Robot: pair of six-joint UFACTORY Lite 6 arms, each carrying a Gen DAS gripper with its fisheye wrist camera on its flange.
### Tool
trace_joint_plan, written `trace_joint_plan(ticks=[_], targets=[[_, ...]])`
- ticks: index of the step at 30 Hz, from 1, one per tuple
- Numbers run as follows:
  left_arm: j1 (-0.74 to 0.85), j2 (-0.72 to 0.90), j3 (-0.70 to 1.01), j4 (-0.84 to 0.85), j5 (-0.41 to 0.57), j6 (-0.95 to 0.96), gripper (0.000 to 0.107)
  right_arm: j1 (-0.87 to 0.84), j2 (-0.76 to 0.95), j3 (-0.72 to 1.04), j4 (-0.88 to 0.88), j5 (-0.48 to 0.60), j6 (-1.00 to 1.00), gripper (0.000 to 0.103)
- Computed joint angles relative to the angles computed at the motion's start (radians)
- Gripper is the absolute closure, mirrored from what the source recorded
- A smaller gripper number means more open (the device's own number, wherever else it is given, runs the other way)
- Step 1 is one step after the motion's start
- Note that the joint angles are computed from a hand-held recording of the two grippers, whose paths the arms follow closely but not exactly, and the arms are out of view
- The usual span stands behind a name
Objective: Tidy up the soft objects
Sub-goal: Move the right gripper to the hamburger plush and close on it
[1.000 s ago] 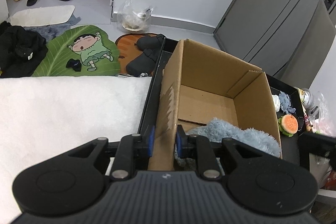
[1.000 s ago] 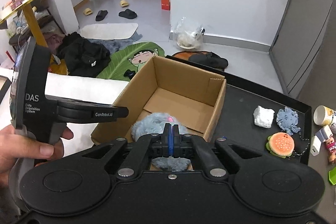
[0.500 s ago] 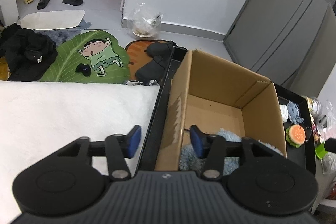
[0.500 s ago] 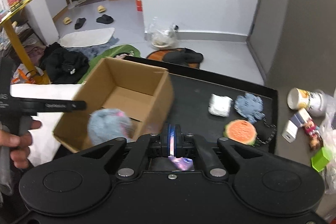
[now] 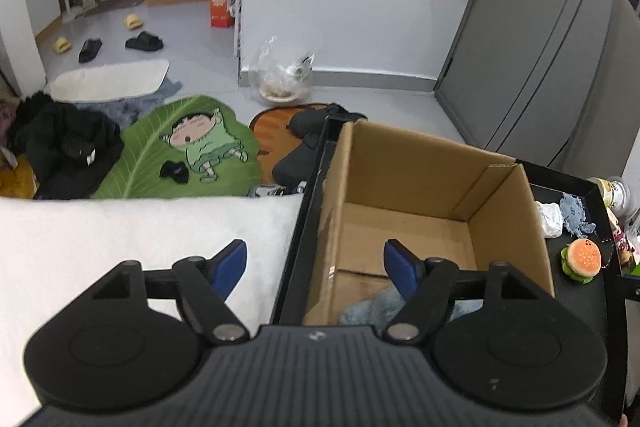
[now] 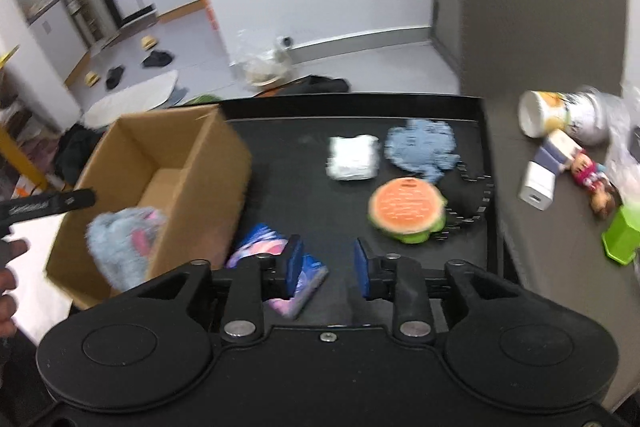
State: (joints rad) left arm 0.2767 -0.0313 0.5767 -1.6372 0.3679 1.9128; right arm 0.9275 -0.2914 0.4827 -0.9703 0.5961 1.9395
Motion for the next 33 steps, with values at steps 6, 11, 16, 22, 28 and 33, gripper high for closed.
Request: trace_joint_plan(ticks=[6, 11, 16, 22, 28, 33], targets=[[-0.090, -0.028, -0.023, -0.136, -0.068, 0.117, 0.031, -0.115, -0.015, -0.101, -0.166, -0.088, 0.155, 0.054], [-0.177, -0.046, -0.040, -0.365, -0.137, 0.313, 0.031, -0.172, 0.024, -0.138, -0.355, -0.124, 0.305, 0.044], [-0.221, -0.050, -0.036, -0.524, -0.178, 0.446, 0.031, -0.192, 0.104, -0.136, -0.498, -0.118, 0.403, 0.035], [-0.271, -0.058, -0.051, -0.858, -0.218, 0.777, 0.031, -0.187, 0.194, -0.090, -0.618, -0.092, 0.472, 0.030], [-0.307, -0.073, -0.050, -1.024, -0.255, 0.931, 0.031, -0.148, 0.367, -0.008, -0.698, -0.015, 0.483, 0.027], [-0.317, -0.107, -0.087, -1.197, -0.245, 1.125, 0.031, -0.171, 0.367, -0.007, -0.724, -0.046, 0.502, 0.063]])
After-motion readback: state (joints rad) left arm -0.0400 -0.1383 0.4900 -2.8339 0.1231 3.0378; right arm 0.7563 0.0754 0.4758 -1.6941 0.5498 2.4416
